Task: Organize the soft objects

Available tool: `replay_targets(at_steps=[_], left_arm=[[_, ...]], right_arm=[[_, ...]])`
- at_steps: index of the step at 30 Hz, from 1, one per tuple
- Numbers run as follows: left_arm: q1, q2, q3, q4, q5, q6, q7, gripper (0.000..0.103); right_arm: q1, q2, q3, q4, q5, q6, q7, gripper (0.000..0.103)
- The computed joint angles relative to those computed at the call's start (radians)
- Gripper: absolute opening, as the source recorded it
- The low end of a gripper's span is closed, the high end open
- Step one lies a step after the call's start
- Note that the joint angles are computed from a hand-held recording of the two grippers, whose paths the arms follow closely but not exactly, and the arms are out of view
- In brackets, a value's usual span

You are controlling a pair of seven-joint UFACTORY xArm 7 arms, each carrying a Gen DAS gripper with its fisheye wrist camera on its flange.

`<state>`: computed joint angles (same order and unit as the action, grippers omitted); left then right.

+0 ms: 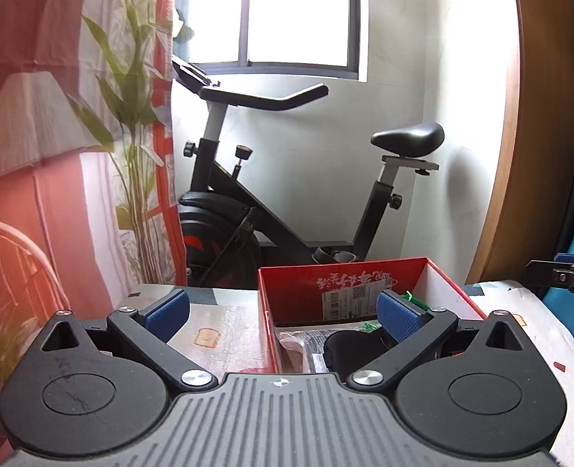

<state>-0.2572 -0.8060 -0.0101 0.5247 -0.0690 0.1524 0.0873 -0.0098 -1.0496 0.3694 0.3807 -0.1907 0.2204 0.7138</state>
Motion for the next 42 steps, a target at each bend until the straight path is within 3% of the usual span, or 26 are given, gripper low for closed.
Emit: replay_targets(at_steps=[7, 14, 27, 34, 38, 42], left_arm=[[0.048, -0.187, -0.023, -0.057, -0.001, 0.073, -0.055, 0.103], [0.091, -0.380, -0.060, -0.136, 0.016, 0.143, -0.113, 0.103], [0.126, -0.661, -0.100, -0.312, 0.062, 0.266, -0.195, 0.103], [0.077, -0.679, -0.063, -0.373, 0.052, 0.369, -0.193, 0.103], [0.059, -0.609, -0.043, -0.385, 0.041, 0.375, -0.181, 0.103], [0.058, -0.524, -0.037, -0.382, 0.035, 0.376, -0.169, 0.103]], right_arm=[[0.097, -0.217, 0.025, 0.003, 0.024, 0.183, 0.038, 0.103], [0.145, -0.352, 0.127, 0.046, 0.024, 0.379, 0.117, 0.103], [0.253, -0.496, 0.258, 0.025, 0.026, 0.588, 0.241, 0.103], [0.352, -0.491, 0.338, -0.050, 0.051, 0.606, 0.376, 0.103], [0.408, -0.432, 0.364, -0.106, 0.046, 0.613, 0.443, 0.103], [0.462, -0.383, 0.362, -0.191, 0.055, 0.558, 0.538, 0.103]])
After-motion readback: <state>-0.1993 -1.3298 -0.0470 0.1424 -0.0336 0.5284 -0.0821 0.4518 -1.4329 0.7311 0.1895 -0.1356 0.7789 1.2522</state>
